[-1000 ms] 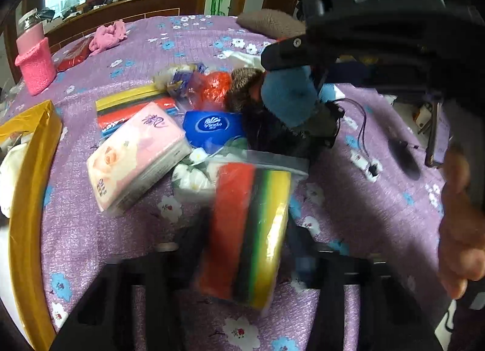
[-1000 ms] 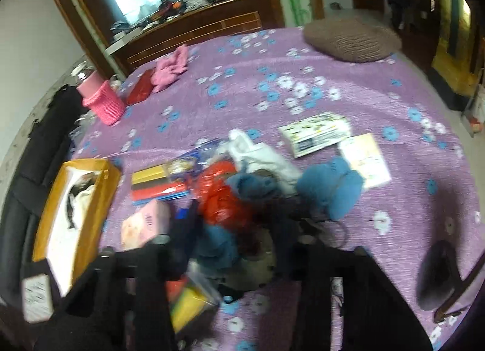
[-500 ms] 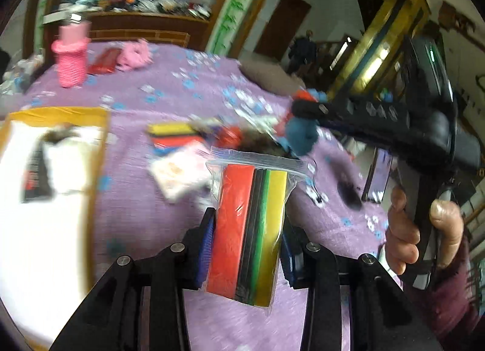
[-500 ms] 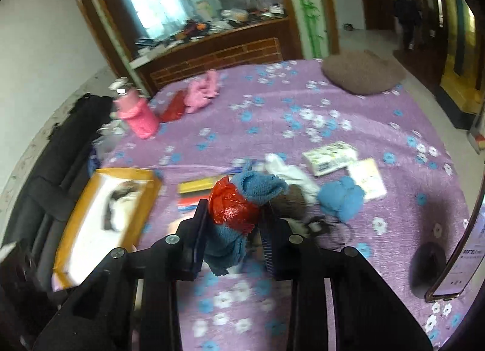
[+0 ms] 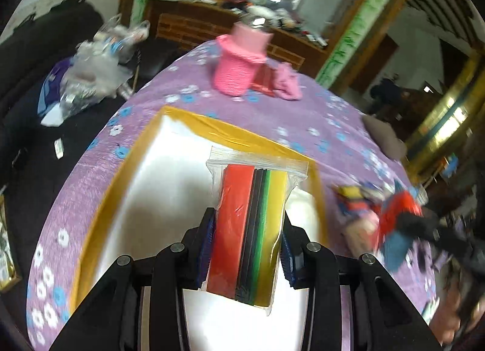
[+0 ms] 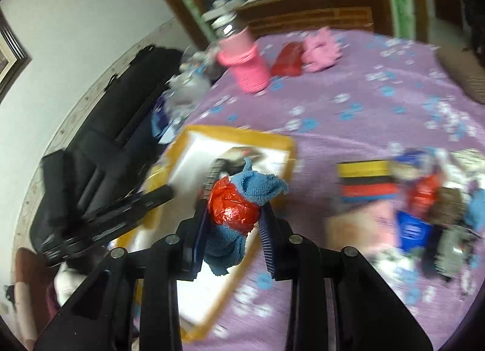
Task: Organize soft objects
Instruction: 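Carry sponge pack and red bundle into the yellow box and open both grippers, then grasp the pink tissue pack with the left gripper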
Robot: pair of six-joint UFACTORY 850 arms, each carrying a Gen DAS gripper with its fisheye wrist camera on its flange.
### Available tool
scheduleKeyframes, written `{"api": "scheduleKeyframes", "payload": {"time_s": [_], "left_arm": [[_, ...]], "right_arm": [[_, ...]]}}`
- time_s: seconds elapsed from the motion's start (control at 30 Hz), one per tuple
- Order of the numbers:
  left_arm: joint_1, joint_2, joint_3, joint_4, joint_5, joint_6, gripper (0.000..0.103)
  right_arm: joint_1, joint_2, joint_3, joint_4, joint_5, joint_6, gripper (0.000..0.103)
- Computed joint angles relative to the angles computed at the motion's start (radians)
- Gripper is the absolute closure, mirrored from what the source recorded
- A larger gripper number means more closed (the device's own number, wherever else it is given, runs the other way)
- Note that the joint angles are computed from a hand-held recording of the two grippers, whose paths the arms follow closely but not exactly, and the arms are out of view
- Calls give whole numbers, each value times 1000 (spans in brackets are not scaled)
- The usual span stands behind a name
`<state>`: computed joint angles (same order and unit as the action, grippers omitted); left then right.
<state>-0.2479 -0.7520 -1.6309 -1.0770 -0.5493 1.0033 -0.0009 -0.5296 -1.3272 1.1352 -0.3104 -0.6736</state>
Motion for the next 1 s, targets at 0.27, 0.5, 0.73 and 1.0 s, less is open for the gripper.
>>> {"api": "scheduleKeyframes", "payload": {"time_s": [0.27,0.5,0.73,1.0], "left_arm": [[13,-207,-269,154,-20,-274,61],[12,-208,-252,28,10,-181,40],[41,-89,-80,-243,74,102,28],[25,99,177,-549,62,509,25]], "right_arm": [[21,-264,-330,-73,-151,150,73],[29,-429,-552,-244,-211,378,69],[19,-440,-570,-245,-213,430,49],[26,-132,-241,-620,-18,580,49]]}}
